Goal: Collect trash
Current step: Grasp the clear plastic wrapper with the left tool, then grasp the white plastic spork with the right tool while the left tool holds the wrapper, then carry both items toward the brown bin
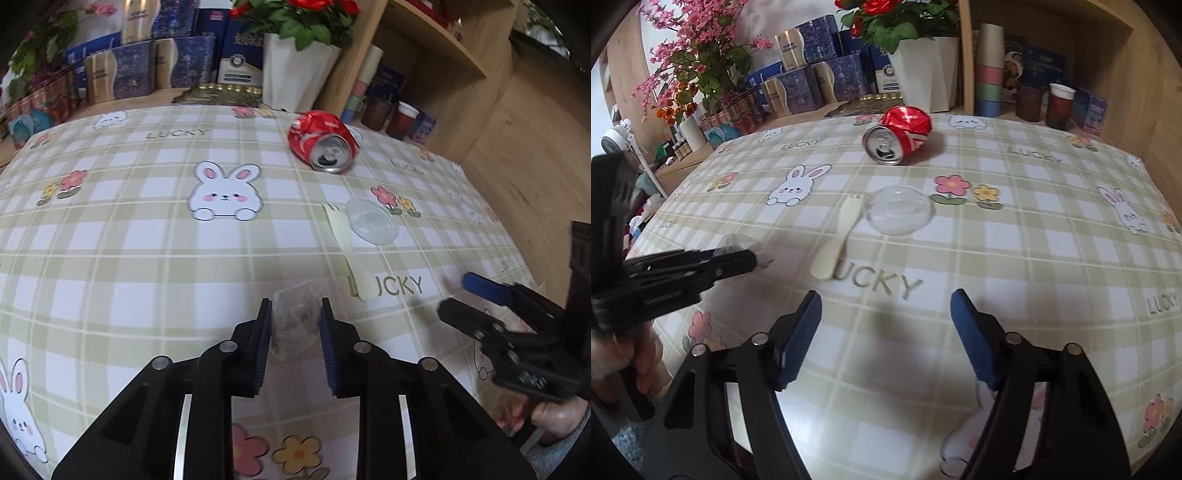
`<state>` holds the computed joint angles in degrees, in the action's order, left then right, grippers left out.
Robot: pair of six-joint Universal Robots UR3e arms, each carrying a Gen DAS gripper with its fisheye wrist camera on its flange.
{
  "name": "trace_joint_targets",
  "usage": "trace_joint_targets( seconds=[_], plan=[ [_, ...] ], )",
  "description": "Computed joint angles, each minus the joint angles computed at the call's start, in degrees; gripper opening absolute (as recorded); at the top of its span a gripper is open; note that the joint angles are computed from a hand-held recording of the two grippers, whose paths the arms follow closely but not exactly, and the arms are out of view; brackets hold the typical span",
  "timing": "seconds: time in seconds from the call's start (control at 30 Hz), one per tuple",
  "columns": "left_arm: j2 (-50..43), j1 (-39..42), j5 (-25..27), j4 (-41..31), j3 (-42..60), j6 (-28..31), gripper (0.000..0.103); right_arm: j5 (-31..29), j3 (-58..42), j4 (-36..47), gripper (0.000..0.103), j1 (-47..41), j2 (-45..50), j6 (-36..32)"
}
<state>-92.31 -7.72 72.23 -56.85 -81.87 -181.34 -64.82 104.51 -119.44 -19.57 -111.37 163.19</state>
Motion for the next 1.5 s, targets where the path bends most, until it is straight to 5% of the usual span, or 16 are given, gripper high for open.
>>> trace_joint_targets(
  seconds=[0.43, 0.6, 0.73, 1.03, 1.3, 1.5],
  plan=[
    [21.2, 17.3, -9.6, -5.4, -14.4, 4.4, 0.024, -11.4, -15.1, -5.7, 0.034, 16.6, 21.7, 18.2],
    [25.6, 21.1, -11.4, -8.1, -17.6, 6.2, 0.024, -21.8, -22.2, -3.7, 0.033, 23.1, 27.1, 19.0],
    [28.1, 23.4, -13.0, -10.5, -19.0, 7.3, 0.024, -26.8, -25.1, -1.2, 0.022, 26.7, 28.7, 15.5],
    [35.9, 29.2, -17.1, -18.9, -20.6, 12.7, 0.024, -16.7, -12.3, -3.5, 0.022, 19.8, 14.6, 13.4],
    [41.1, 32.1, -18.4, -27.5, -19.2, 16.5, 0.024, -14.0, -8.0, 0.5, 0.022, 17.6, 4.5, 12.9],
    [47.2, 37.8, -20.7, -40.3, -16.3, 23.3, 0.024, -13.0, -5.0, 4.4, 0.022, 18.3, -4.6, 11.4]
  ],
)
